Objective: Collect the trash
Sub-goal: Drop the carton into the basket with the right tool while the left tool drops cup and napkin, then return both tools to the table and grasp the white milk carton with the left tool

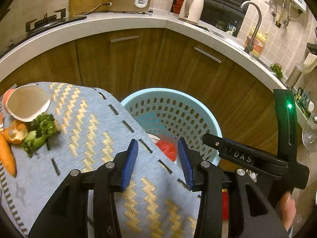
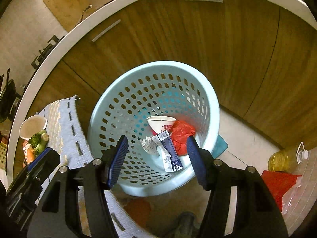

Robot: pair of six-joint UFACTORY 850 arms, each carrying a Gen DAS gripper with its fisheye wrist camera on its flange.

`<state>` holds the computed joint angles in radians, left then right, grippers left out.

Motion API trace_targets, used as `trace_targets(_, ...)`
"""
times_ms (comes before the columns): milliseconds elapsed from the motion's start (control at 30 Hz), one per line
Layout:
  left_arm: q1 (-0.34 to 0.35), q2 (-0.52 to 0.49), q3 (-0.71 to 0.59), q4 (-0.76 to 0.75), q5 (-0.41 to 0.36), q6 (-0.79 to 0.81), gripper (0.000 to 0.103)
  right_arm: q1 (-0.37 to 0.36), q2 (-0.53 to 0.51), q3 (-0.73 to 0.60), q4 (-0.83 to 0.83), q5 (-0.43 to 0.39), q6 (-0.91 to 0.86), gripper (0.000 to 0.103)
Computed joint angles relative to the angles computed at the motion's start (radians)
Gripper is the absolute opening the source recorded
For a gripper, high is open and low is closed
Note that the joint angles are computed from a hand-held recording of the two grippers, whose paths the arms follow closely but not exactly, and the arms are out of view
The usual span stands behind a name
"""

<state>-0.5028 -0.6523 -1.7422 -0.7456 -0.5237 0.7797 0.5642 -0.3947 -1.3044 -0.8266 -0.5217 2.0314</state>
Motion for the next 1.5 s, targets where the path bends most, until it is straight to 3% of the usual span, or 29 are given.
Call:
trace_targets(167,0.022,0.051,0.062,-0.066,0.01,0.056,0.04,0.034,0.0,-0.034,-0.049,-0.048,0.006,0.058)
trace_targets(467,0.112,0.196,0.235,-0.239,0.065,0.194,0.043,0.143,-0.076,-0.223,-0.204,-0.219,-0.085,0.058)
trace_targets(733,0.256,0.305,0.353,-0.242,0.148,0.173,0.045,0.182,-0.195,-0.389,-0.171,-0.172,-0.221,0.058)
trace_targets(900,0.361,0.335,0.383,-0.2,0.199,0.09,0.054,0.202,-0.281,-0.5,-0.125,-0.152,-0.311,0.054)
trace_targets(1067,0.436,0.323,0.383,-0.064,0.26,-0.05,0.07,0.198,-0.327,-0.565,-0.003,-0.054,-0.416,0.054)
trace_targets(1133,0.468,0.29,0.349,0.036,0.231,-0.169,0.072,0.206,-0.358,-0.611,0.011,-0.083,-0.451,0.054)
trace_targets(1233,0.493,0.259,0.324,0.037,0.175,-0.184,0.072,0.206,-0.383,-0.64,0.072,-0.062,-0.508,0.054)
trace_targets(1367,0.51,0.248,0.33,-0.155,0.073,0.02,0.072,0.206,-0.415,-0.677,0.127,-0.079,-0.561,0.054)
trace_targets(1500,0.498,0.268,0.366,-0.227,0.04,0.12,0.072,0.203,-0.419,-0.679,0.135,-0.073,-0.566,0.054)
